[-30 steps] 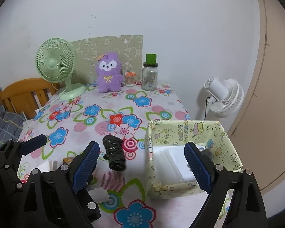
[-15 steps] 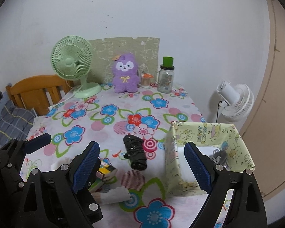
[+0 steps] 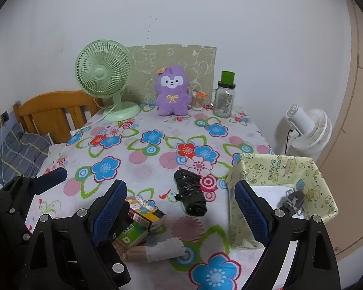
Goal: Organize soft objects
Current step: 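Withdraw both tools from the box back over the table, then grasp the black plastic-wrapped bundle with the right tool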
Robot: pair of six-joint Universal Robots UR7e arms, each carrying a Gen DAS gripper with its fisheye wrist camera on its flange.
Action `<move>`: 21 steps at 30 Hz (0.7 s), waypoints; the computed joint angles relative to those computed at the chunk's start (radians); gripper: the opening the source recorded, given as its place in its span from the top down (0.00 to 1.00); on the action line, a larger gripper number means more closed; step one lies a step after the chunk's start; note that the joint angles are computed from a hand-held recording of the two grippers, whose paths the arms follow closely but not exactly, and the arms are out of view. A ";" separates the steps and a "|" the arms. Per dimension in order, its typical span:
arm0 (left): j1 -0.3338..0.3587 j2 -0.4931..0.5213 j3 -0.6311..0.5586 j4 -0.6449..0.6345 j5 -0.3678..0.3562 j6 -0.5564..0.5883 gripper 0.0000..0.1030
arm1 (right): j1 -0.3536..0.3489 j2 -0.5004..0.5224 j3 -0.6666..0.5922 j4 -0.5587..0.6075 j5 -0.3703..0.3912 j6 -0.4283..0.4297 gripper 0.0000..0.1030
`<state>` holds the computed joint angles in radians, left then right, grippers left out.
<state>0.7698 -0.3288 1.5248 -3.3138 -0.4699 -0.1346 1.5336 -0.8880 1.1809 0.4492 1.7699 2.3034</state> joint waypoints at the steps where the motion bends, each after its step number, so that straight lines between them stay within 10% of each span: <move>1: 0.002 -0.001 0.004 -0.002 -0.001 0.002 0.04 | 0.001 0.005 -0.001 0.000 0.003 0.000 0.10; 21: 0.085 -0.035 0.023 0.199 -0.021 -0.211 0.06 | -0.004 0.147 -0.119 0.034 0.065 0.010 0.10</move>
<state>0.8547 -0.3640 1.5476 -3.1146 -0.4906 -0.3455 1.5293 -0.7415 1.0619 0.4836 1.8352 2.3130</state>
